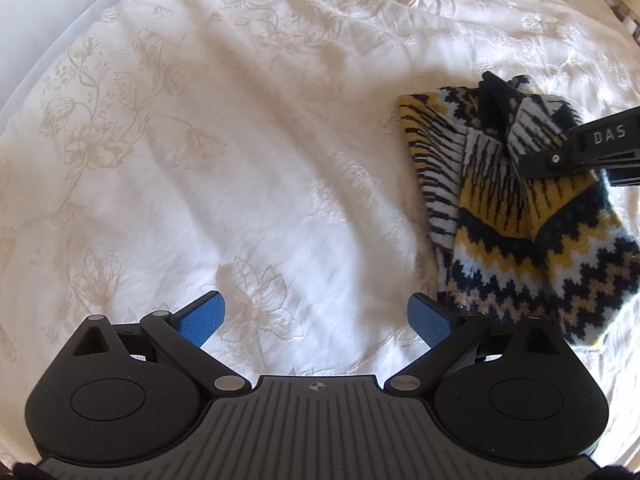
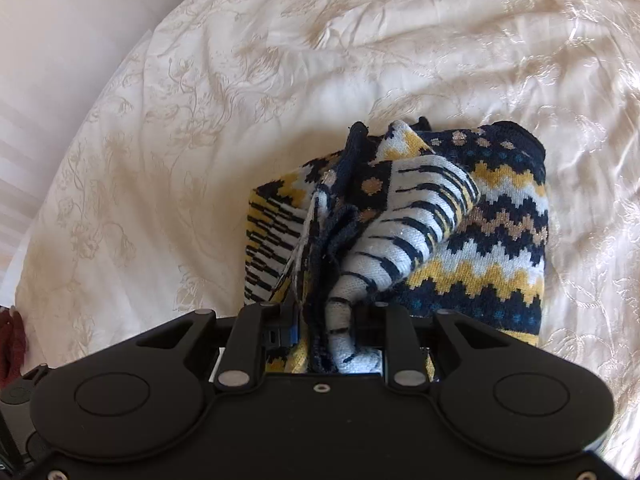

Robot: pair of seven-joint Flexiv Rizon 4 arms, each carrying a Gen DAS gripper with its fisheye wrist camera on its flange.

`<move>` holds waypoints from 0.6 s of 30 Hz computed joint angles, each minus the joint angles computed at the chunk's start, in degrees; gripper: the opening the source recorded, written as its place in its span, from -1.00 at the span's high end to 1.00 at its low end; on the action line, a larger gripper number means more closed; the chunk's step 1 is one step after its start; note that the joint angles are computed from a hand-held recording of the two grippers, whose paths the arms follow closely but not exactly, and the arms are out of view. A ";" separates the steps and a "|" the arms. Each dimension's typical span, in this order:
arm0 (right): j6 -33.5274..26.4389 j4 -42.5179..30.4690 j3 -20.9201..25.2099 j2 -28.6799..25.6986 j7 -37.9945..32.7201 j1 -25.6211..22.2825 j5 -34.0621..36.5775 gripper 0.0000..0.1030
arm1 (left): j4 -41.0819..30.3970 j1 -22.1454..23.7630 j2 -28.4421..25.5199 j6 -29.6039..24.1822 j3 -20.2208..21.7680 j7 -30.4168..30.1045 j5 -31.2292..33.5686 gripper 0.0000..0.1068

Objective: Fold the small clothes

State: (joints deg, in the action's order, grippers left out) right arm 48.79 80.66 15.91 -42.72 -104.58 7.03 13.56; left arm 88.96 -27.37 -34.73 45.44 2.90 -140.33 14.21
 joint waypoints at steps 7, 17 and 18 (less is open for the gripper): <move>-2.13 -1.92 6.97 0.13 -9.67 -6.35 10.82 -0.08 | 1.16 1.04 0.83 2.05 -0.42 1.07 -0.66 -0.86; 6.06 0.76 -2.30 1.91 -2.62 -3.44 8.05 -0.25 | -7.28 0.11 -2.44 5.72 0.01 4.22 0.77 -0.86; 6.64 1.23 -3.01 1.82 -1.36 -3.26 6.62 -0.26 | -8.94 0.33 -3.74 5.91 -0.42 5.30 0.14 -0.86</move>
State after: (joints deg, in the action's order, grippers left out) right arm 55.42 81.88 12.90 -40.90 -105.94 3.77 20.18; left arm 80.01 -27.04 -38.47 51.35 2.48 -135.03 14.34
